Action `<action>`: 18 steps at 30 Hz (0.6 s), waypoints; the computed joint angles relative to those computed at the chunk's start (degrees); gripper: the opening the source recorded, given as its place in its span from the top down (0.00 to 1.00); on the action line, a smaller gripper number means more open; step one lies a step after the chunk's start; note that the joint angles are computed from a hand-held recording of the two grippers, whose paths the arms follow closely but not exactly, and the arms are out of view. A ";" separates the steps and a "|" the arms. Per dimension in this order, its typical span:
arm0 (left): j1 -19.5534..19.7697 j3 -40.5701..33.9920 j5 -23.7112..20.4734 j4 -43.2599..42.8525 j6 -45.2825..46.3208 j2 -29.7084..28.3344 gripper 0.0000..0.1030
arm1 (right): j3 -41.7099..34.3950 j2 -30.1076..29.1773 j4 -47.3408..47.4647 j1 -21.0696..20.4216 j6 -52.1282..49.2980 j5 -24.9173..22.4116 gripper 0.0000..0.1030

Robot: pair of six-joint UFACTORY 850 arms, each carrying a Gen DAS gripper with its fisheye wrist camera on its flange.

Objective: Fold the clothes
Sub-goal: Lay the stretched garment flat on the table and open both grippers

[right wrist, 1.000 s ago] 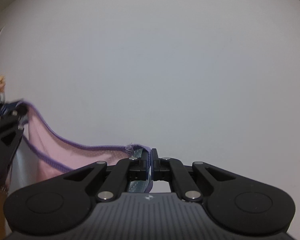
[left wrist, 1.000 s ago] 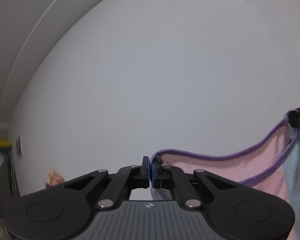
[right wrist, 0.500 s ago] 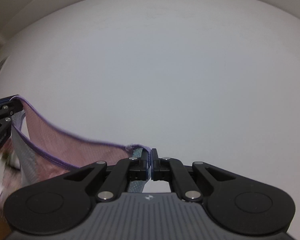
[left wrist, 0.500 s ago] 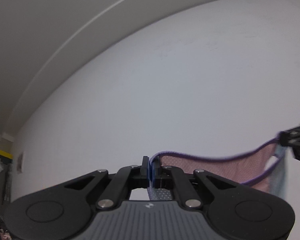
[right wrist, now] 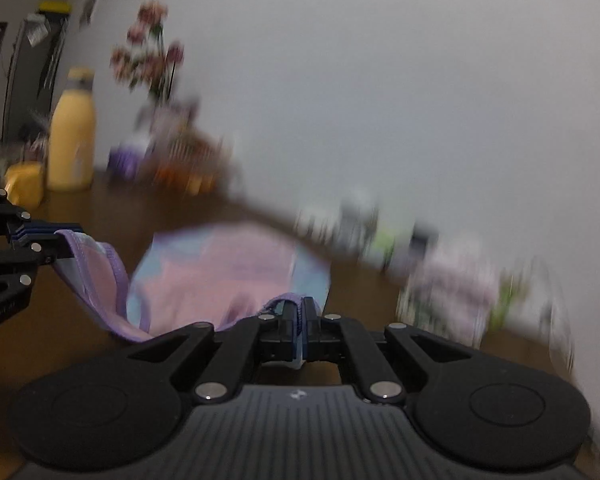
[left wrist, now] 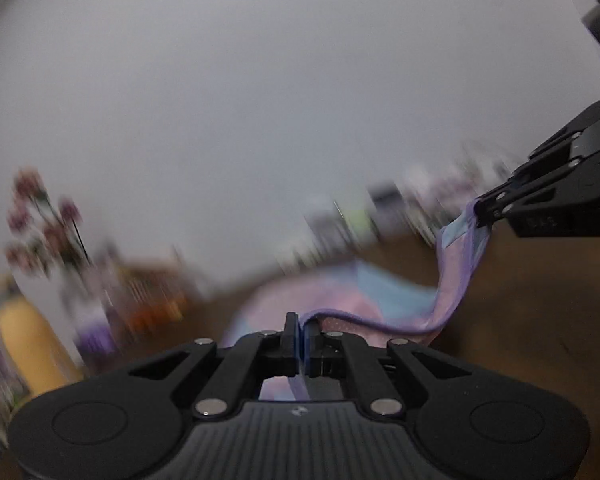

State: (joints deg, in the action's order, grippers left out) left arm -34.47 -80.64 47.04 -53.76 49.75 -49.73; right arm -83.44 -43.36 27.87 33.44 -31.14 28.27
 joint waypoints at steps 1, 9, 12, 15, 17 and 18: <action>-0.48 6.00 0.95 -2.13 -1.69 3.60 0.99 | 3.05 1.67 0.68 0.38 0.64 -0.24 0.99; 0.37 31.17 -11.86 8.83 -7.36 27.00 0.87 | 18.59 10.30 0.47 2.25 9.26 -3.41 0.95; 0.51 34.68 -13.40 13.32 -9.83 30.26 0.69 | 21.46 13.09 -2.01 1.84 12.58 -5.12 0.80; 0.72 35.52 -12.88 14.26 -10.10 31.78 0.58 | 23.24 15.41 -4.62 1.84 14.87 -4.23 0.67; 1.40 34.06 -12.78 14.00 -9.31 31.15 0.50 | 22.58 15.30 -6.53 1.78 16.68 -3.57 0.66; 1.69 33.21 -12.92 13.33 -8.45 30.83 0.48 | 21.16 14.45 -7.07 1.62 17.63 -4.28 0.65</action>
State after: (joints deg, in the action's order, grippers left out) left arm -32.78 -47.43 34.12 -40.43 41.30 -18.90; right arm -62.29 -28.90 20.79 35.06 -13.51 23.99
